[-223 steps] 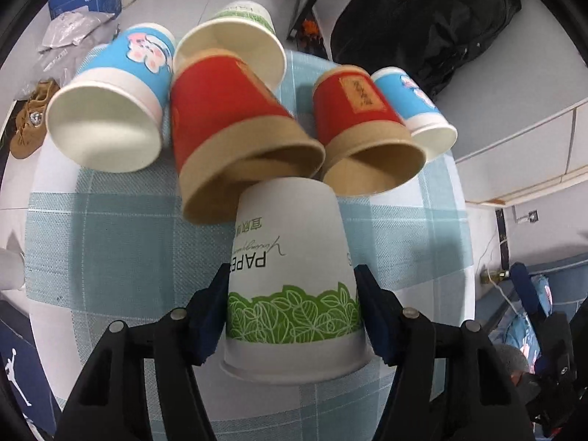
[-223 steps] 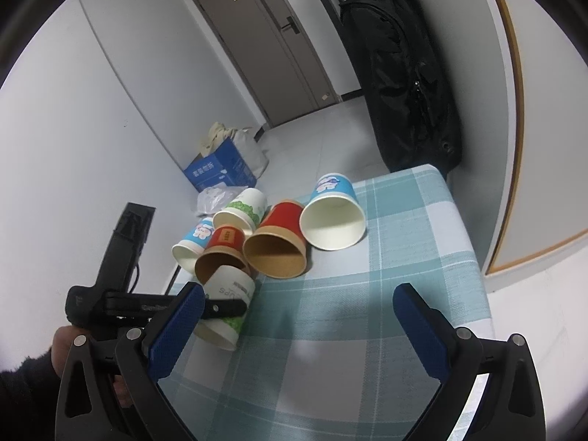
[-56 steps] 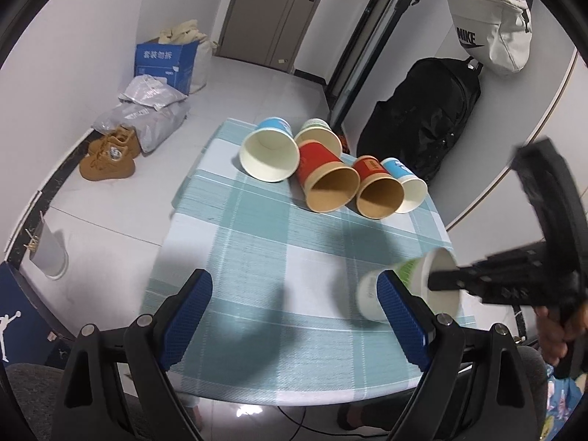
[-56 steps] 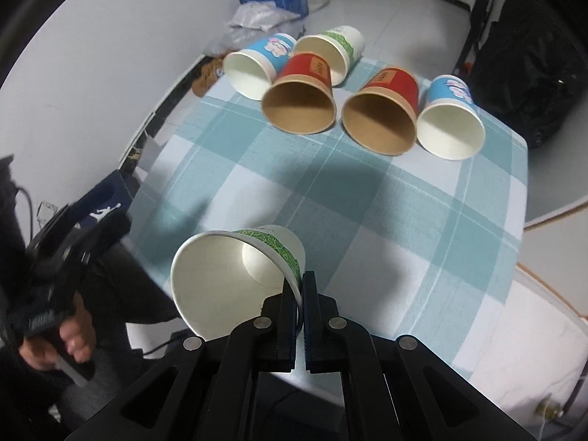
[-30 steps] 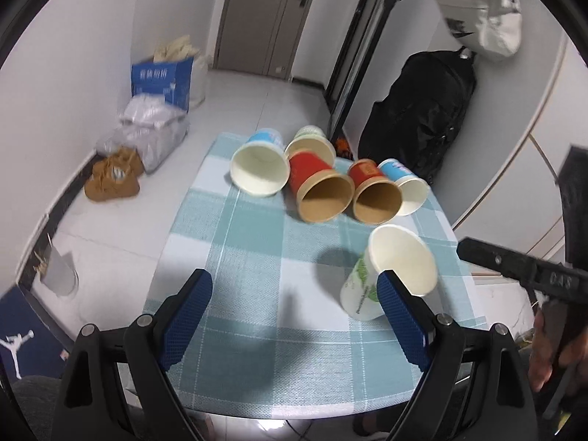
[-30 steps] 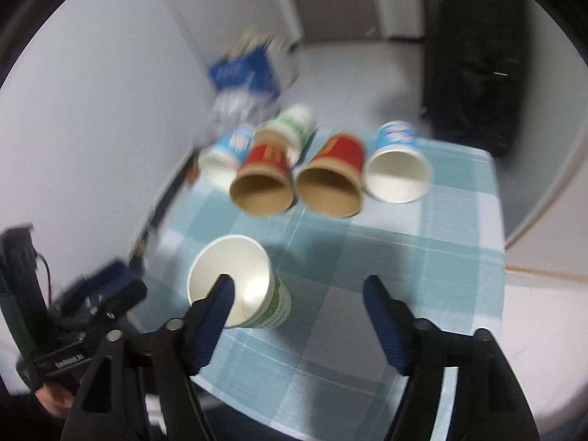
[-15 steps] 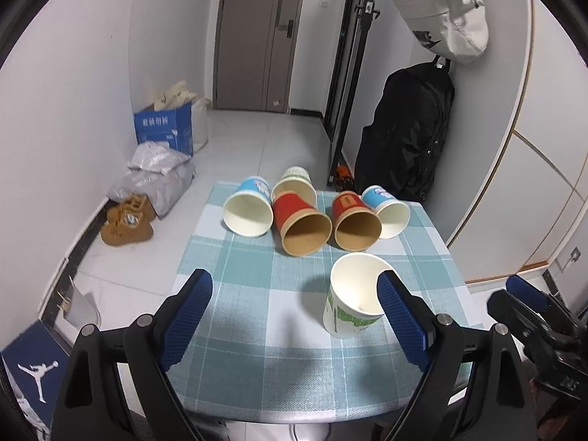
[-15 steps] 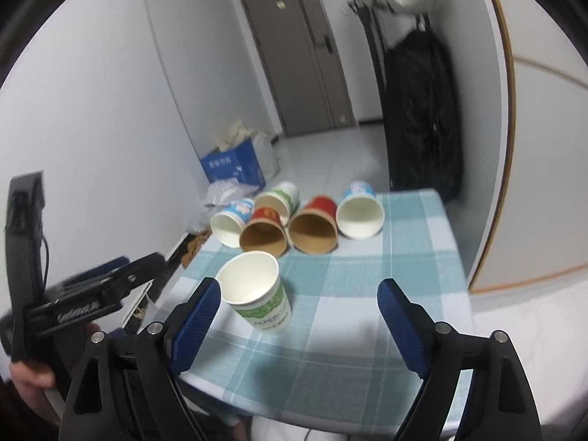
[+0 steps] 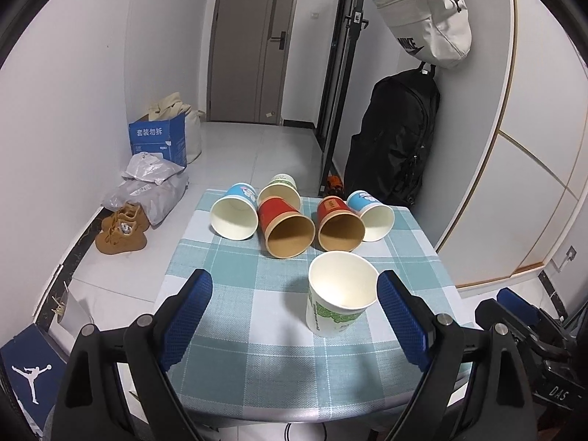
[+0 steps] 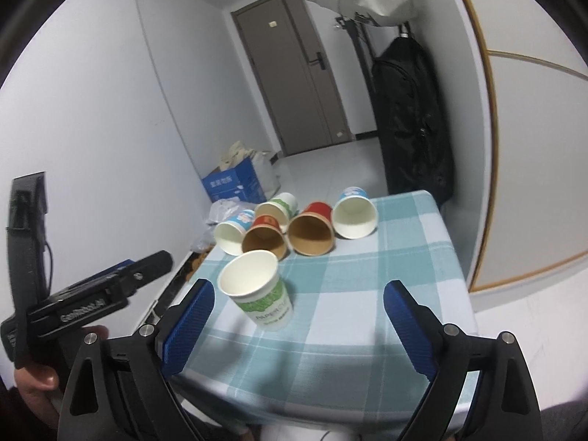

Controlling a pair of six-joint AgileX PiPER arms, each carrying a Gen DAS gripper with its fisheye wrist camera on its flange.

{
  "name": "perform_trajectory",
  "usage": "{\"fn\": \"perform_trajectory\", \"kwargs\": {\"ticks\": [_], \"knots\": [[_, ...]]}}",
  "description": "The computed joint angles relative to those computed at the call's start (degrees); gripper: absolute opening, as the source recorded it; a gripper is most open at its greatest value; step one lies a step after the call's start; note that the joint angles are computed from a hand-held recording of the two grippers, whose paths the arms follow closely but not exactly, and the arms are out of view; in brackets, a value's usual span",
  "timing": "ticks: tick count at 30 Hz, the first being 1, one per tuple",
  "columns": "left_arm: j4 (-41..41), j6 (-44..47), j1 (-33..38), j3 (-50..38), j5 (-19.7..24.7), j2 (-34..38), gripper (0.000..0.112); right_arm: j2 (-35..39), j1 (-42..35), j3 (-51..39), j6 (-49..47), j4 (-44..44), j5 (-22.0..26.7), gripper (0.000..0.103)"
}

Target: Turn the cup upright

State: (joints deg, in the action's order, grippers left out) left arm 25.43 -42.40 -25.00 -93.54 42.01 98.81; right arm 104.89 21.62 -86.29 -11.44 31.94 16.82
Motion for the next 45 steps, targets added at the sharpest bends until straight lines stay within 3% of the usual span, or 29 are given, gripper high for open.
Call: {"fn": "perform_trajectory", "kwargs": {"ticks": [10,45], "knots": [[-0.4,0.3,-0.2,0.2,-0.1,0.2,0.088,0.2,0.7,0.0,5.0,-5.8,-0.8,0.096],[0.5,-0.6,-0.6,-0.5,0.7,0.5,0.088,0.2,0.5,0.1,5.8,-6.4,-1.3,0.098]]}}
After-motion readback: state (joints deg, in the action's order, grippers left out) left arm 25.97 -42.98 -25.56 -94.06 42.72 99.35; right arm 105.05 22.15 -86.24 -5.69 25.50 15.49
